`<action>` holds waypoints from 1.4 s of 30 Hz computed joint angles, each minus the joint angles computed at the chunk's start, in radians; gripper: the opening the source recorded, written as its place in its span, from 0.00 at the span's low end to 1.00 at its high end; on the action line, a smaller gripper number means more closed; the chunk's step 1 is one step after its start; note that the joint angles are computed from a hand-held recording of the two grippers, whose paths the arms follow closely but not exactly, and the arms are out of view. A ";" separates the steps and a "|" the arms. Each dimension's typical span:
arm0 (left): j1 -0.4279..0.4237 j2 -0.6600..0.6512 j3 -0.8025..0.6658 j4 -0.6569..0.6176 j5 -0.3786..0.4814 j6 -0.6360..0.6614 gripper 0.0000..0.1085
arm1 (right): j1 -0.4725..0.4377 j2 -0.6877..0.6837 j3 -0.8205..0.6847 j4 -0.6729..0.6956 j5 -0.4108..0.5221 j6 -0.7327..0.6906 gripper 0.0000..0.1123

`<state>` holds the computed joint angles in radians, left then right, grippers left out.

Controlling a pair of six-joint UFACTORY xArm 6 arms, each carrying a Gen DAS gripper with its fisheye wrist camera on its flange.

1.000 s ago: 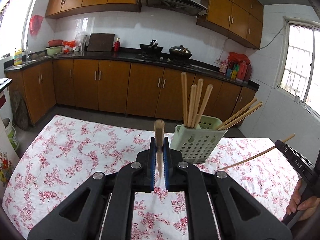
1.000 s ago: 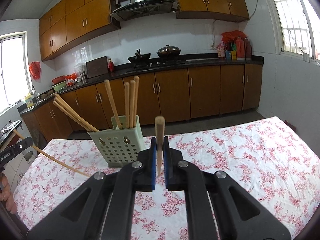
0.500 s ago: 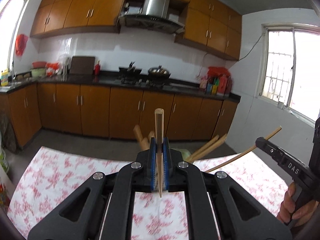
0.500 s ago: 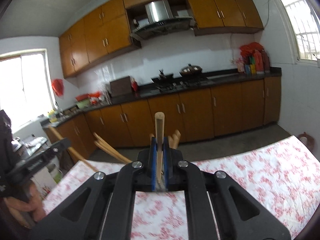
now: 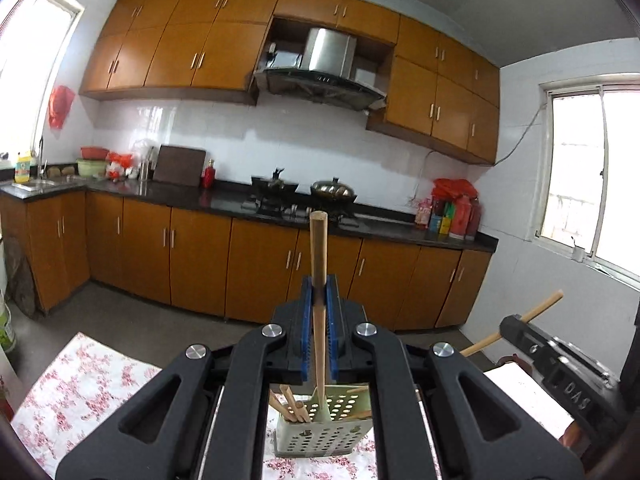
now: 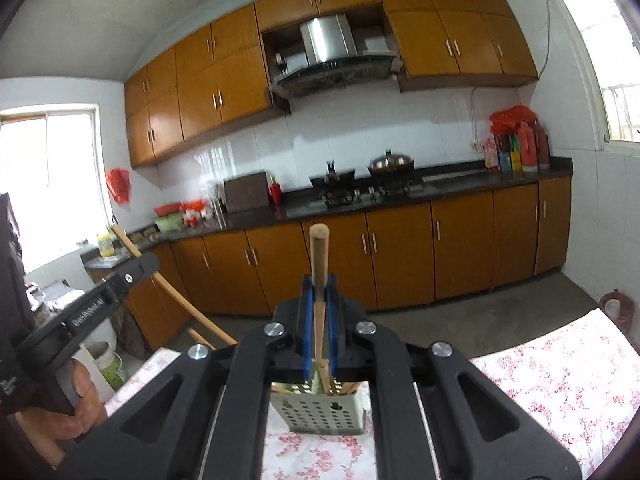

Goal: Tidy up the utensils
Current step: 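Lower the chopstick into the holder and open the left tool while the right tool releases its own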

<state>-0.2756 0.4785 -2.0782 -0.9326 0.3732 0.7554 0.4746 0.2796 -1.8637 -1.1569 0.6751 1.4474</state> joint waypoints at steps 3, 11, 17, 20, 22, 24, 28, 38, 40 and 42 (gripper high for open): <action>0.002 0.046 -0.043 0.033 0.015 -0.052 0.06 | -0.015 0.064 -0.060 0.094 0.007 -0.085 0.07; 0.002 0.102 -0.077 0.077 -0.001 -0.097 0.06 | -0.034 0.128 -0.105 0.166 0.002 -0.131 0.07; -0.004 0.118 -0.091 0.111 0.001 -0.122 0.06 | -0.038 0.151 -0.124 0.190 0.007 -0.145 0.07; -0.006 0.131 -0.106 0.117 0.004 -0.124 0.06 | -0.037 0.156 -0.125 0.196 0.011 -0.147 0.07; -0.010 0.140 -0.115 0.113 -0.001 -0.118 0.06 | -0.034 0.166 -0.138 0.200 0.018 -0.149 0.07; -0.012 0.156 -0.137 0.119 0.002 -0.126 0.06 | -0.038 0.173 -0.149 0.210 0.022 -0.157 0.07; -0.009 0.171 -0.152 0.124 0.013 -0.128 0.06 | -0.038 0.185 -0.164 0.221 0.030 -0.161 0.07; 0.014 0.136 -0.137 0.132 0.045 -0.142 0.36 | -0.023 0.125 -0.098 0.140 0.044 -0.087 0.23; 0.020 0.105 -0.100 0.099 0.035 -0.107 0.38 | -0.017 0.114 -0.088 0.128 0.056 -0.082 0.29; 0.031 0.074 -0.064 0.078 0.035 -0.087 0.40 | -0.007 0.103 -0.075 0.107 0.072 -0.071 0.32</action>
